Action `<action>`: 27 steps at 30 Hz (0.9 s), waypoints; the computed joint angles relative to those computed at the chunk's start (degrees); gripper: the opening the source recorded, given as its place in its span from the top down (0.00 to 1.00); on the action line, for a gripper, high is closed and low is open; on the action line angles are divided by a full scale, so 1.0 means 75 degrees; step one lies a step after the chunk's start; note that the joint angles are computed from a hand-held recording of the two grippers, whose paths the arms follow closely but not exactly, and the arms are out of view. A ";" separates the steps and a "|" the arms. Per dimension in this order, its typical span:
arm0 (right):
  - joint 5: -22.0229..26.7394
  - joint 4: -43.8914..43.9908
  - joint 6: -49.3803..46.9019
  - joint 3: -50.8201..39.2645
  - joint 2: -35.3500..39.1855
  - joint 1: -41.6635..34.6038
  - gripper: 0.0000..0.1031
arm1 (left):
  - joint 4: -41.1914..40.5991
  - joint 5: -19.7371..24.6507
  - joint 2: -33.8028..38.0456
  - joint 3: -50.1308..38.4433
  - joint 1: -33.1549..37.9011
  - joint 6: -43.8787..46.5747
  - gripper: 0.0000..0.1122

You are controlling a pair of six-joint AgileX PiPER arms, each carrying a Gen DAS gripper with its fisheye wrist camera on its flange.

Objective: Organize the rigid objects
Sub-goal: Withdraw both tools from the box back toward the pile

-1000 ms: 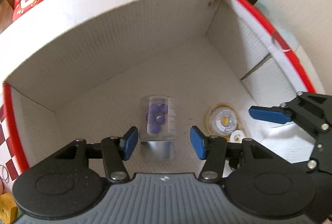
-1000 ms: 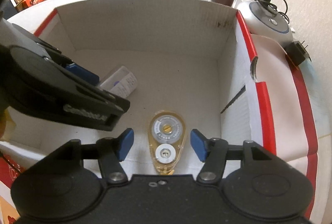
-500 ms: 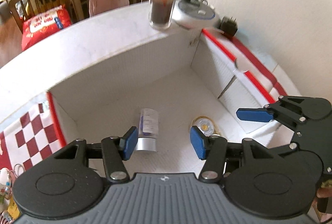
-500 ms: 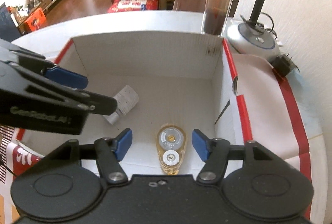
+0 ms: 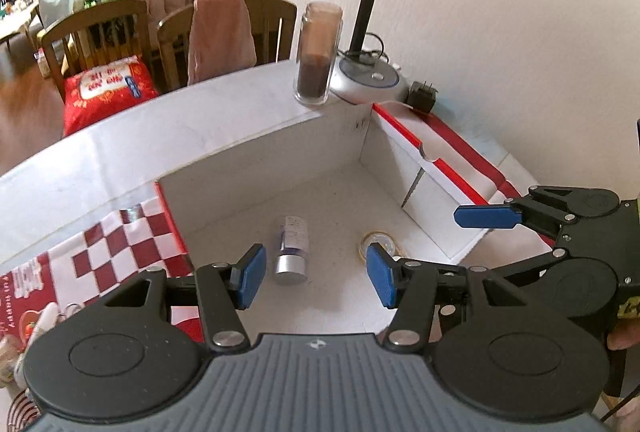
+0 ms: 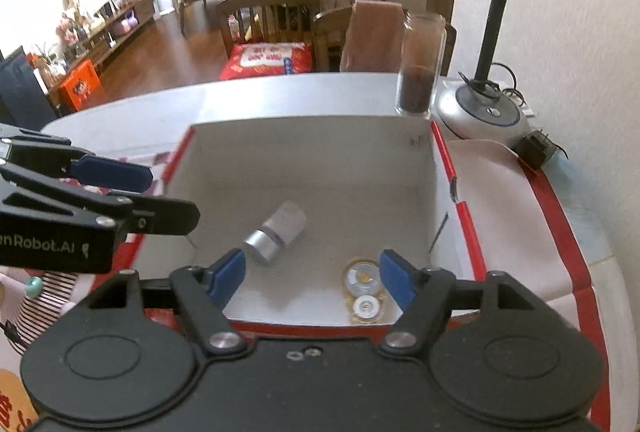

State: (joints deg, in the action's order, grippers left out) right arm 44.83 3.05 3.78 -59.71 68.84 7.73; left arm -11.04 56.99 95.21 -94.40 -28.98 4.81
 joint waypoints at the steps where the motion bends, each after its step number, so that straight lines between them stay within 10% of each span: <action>1: -0.0008 -0.0127 0.0214 0.0020 -0.0079 0.0143 0.26 | -0.0033 -0.0056 -0.0179 0.0173 0.0042 0.0065 0.52; 15: 0.0400 -0.3022 0.4696 -0.0003 -0.0695 0.3161 0.06 | -0.1254 -0.0083 -0.2359 0.1926 0.1711 0.1724 0.36; 27: 0.0742 -0.5320 0.8213 -0.0120 -0.0203 0.5817 0.01 | -0.3881 0.0816 -0.3765 0.3472 0.5427 0.5564 0.28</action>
